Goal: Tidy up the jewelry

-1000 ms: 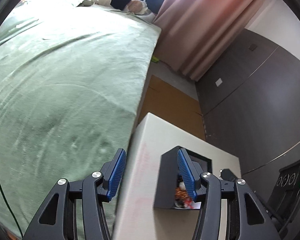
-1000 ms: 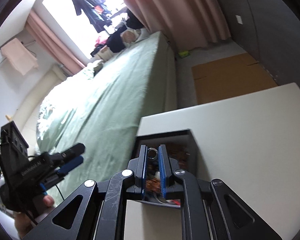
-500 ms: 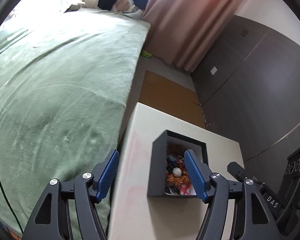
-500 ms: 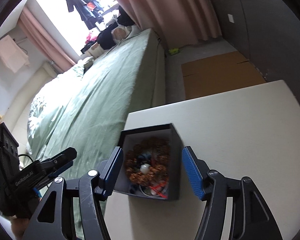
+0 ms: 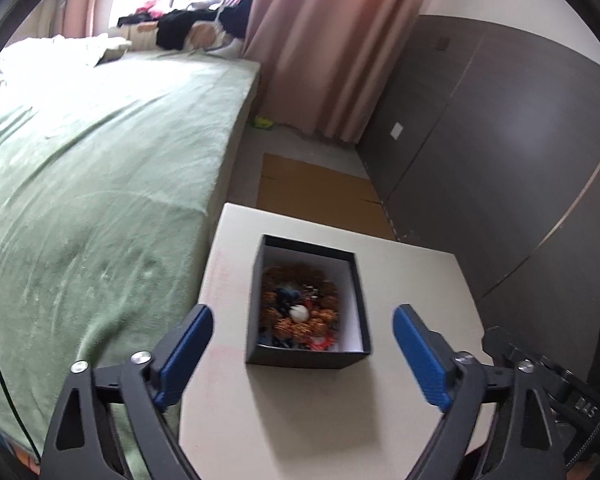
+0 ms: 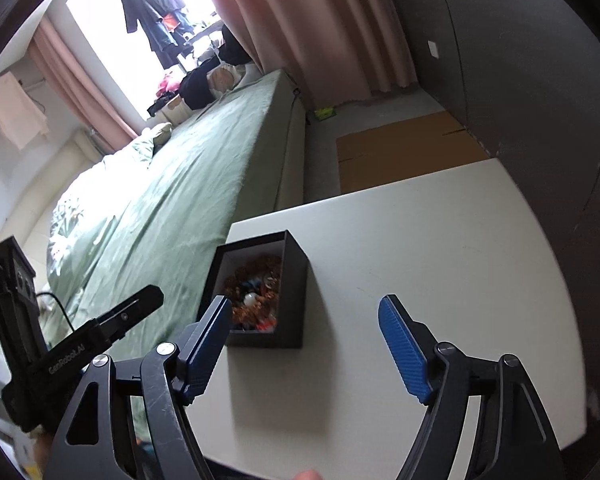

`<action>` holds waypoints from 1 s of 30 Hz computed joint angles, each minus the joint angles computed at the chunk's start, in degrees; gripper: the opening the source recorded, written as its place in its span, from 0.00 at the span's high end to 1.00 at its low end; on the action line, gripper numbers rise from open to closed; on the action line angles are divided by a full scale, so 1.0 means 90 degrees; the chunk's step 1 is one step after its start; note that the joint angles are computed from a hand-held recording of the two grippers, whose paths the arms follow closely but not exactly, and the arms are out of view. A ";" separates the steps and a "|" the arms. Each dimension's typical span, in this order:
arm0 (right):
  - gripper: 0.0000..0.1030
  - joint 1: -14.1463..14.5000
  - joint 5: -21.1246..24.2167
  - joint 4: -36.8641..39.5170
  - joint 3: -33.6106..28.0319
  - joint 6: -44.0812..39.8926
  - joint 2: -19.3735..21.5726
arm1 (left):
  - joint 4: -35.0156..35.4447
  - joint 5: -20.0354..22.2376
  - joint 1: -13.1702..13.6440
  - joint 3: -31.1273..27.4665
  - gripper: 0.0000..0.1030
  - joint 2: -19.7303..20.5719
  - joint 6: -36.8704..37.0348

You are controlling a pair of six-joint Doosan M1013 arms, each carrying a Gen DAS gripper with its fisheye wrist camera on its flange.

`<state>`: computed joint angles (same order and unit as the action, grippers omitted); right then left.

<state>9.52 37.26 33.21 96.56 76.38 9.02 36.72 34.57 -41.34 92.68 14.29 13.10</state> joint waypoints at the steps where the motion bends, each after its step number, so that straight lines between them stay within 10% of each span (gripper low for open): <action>1: 0.16 -0.0012 -0.0046 -0.0012 0.0050 -0.0045 -0.0058 | 0.0119 0.0026 -0.0052 -0.0002 0.06 -0.0005 -0.0088; 6: 0.00 -0.0062 -0.0356 -0.0234 0.0281 -0.0144 -0.0331 | 0.0396 0.0161 -0.0255 -0.0014 0.04 -0.0022 -0.0237; 30: 0.00 -0.0276 -0.0761 -0.1237 0.0784 0.0106 -0.1063 | 0.2268 0.0646 -0.0913 0.0149 0.01 -0.0208 -0.1437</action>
